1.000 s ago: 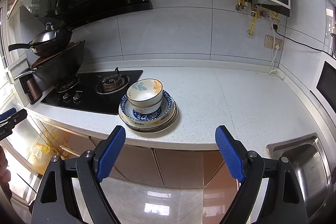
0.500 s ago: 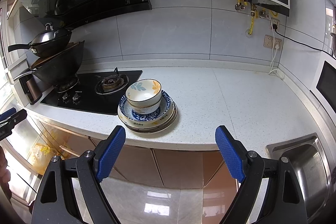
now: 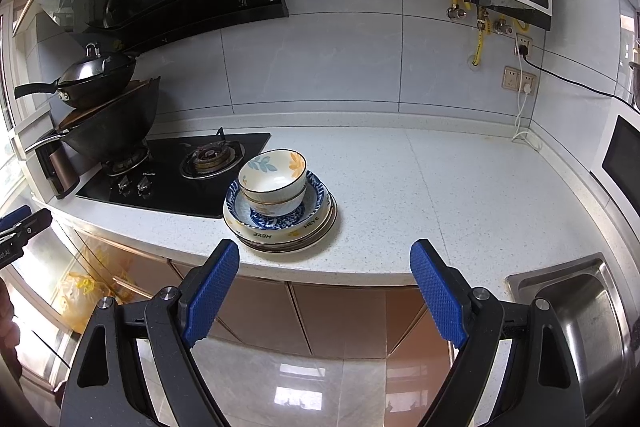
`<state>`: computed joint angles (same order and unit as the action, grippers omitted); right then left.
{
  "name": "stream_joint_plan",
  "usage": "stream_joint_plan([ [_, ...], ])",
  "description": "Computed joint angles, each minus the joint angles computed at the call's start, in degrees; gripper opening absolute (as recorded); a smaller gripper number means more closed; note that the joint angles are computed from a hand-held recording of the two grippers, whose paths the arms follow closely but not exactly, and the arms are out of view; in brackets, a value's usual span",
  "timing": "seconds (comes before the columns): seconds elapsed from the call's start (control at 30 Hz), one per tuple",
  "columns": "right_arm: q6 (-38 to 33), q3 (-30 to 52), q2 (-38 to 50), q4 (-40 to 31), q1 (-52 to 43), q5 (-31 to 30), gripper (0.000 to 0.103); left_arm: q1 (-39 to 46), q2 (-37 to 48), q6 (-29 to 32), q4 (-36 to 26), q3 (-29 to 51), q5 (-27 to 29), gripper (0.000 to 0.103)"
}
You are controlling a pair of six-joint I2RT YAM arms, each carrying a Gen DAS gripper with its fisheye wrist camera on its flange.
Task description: Organize plates and bowls
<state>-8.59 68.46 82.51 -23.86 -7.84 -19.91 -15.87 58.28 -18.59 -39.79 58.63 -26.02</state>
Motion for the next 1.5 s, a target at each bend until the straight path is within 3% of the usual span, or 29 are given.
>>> stream_joint_plan([
  [1.5, -0.8, 0.1, 0.6, 0.3, -0.6, -0.5, 0.084, 1.7, 1.1, 1.5, 1.2, -0.1, 2.1, 0.084],
])
